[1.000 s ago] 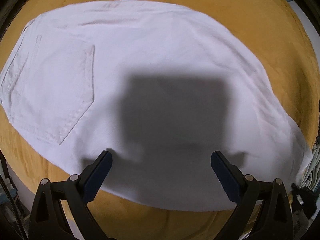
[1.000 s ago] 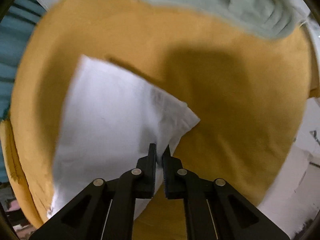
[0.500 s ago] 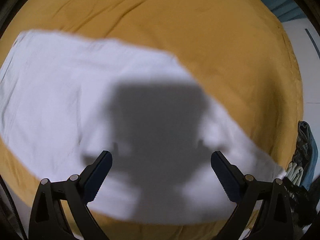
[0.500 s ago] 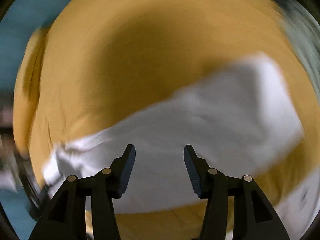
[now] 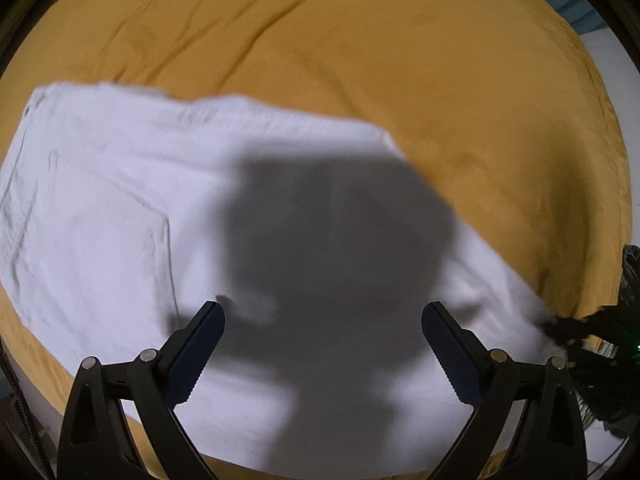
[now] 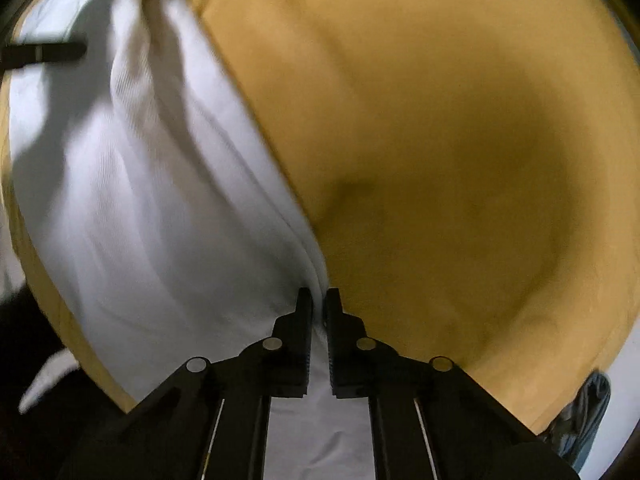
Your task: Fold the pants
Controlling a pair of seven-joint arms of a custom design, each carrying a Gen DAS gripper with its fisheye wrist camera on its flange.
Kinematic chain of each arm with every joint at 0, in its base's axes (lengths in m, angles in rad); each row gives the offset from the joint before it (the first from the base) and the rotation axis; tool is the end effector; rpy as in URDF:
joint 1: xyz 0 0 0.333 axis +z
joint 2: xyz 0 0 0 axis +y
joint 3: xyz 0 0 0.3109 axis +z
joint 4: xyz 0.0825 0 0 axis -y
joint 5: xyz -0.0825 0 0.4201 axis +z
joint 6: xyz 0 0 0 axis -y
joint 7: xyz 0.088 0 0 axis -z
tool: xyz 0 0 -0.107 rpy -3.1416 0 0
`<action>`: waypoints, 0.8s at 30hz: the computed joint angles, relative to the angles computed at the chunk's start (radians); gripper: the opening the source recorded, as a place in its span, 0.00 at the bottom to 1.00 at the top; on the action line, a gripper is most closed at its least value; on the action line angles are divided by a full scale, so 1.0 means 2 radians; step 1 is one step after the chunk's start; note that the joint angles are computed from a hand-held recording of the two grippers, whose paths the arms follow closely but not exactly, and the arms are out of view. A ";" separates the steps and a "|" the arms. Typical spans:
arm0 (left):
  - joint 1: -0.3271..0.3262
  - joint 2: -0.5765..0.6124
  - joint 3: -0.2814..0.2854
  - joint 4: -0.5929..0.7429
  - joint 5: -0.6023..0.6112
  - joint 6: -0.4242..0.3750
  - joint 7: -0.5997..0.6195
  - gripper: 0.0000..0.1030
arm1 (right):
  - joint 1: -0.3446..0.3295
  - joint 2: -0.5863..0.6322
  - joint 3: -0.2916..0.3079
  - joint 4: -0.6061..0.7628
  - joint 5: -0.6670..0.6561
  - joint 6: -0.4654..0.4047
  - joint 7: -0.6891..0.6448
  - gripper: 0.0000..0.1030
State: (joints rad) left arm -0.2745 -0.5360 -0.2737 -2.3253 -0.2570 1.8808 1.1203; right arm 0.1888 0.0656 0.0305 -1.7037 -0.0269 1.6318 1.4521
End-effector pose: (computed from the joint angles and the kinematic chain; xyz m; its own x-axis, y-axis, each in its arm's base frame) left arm 0.3625 -0.2560 0.5240 0.0017 -0.9911 0.1330 -0.9998 -0.0043 -0.0193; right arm 0.5896 0.1282 0.5179 0.3355 -0.9420 0.0080 -0.9333 -0.3312 0.1390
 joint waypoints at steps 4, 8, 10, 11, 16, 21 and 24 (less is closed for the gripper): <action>0.000 -0.011 -0.002 -0.018 0.004 -0.005 -0.008 0.98 | -0.005 -0.042 -0.010 -0.045 0.004 0.060 0.090 0.05; -0.002 -0.006 -0.008 -0.022 0.013 -0.005 -0.006 0.98 | -0.014 -0.029 -0.018 -0.045 0.032 0.042 0.156 0.06; -0.004 -0.010 -0.006 -0.024 0.014 -0.008 -0.004 0.98 | -0.025 -0.001 -0.024 -0.011 0.075 0.011 0.165 0.12; -0.004 -0.008 -0.007 -0.023 0.013 -0.006 -0.004 0.98 | -0.029 0.003 -0.024 0.001 0.084 0.010 0.163 0.13; -0.001 -0.001 -0.002 -0.011 0.008 -0.008 -0.013 0.98 | -0.058 0.028 -0.029 0.071 0.188 0.042 0.134 0.44; 0.004 -0.005 0.016 -0.004 -0.048 -0.001 -0.048 0.98 | -0.067 0.090 0.011 0.105 0.298 0.059 0.091 0.44; 0.011 0.001 0.033 -0.002 -0.101 0.007 -0.078 0.98 | -0.047 0.078 0.020 0.076 0.304 0.071 0.077 0.22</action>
State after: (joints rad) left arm -0.2520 -0.5337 -0.2082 -2.3289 -0.4580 1.8956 0.9635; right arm 0.0952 0.2222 0.0712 -1.5524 0.5811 1.7735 1.6056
